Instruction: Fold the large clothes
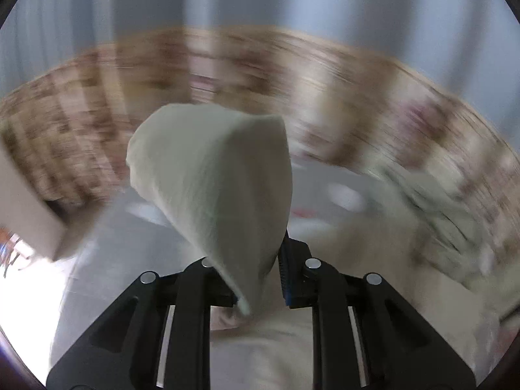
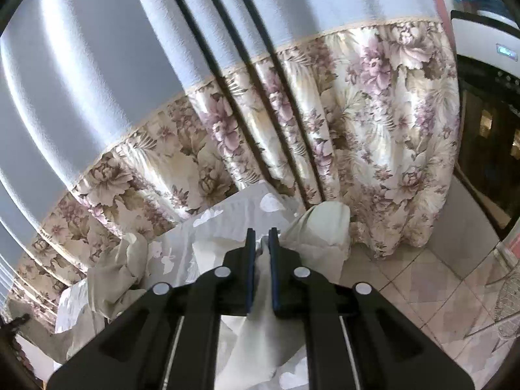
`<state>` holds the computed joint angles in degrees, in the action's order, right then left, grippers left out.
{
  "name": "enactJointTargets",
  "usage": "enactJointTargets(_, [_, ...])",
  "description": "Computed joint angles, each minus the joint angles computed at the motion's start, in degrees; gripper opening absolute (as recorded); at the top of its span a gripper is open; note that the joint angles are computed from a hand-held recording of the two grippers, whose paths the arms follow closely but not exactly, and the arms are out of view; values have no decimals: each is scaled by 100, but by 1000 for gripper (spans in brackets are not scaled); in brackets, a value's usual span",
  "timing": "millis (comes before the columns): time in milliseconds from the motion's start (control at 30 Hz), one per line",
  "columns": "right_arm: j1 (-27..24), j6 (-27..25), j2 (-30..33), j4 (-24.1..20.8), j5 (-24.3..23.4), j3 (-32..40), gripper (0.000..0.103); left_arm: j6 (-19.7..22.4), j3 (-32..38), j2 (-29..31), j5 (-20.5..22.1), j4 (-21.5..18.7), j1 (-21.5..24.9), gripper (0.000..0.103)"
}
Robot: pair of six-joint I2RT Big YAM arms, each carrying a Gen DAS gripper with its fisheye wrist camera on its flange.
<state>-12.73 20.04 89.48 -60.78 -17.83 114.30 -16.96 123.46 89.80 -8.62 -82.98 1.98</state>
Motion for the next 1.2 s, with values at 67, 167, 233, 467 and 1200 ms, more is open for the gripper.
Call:
enactJointTargets(67, [86,32,-54,106,-6,-158,8,-58,-126,131,-1,60,-623,17])
enactJointTargets(167, [138,-18,-152,137,-49,-292,8,-211,-232,437,60,49,-1332,17])
enactJointTargets(233, [183,-112,-203,109,22,-335,8,-301,-300,707,-93,8,-1779,17])
enactJointTargets(467, [202,-358,-244,-88,238,-371,8,328,-331,1122,-982,-166,-2585,67])
enactJointTargets(1200, [1245,-801,-366,-397,1036,216,8,1302,-2037,-4,-588,730,-1021,81])
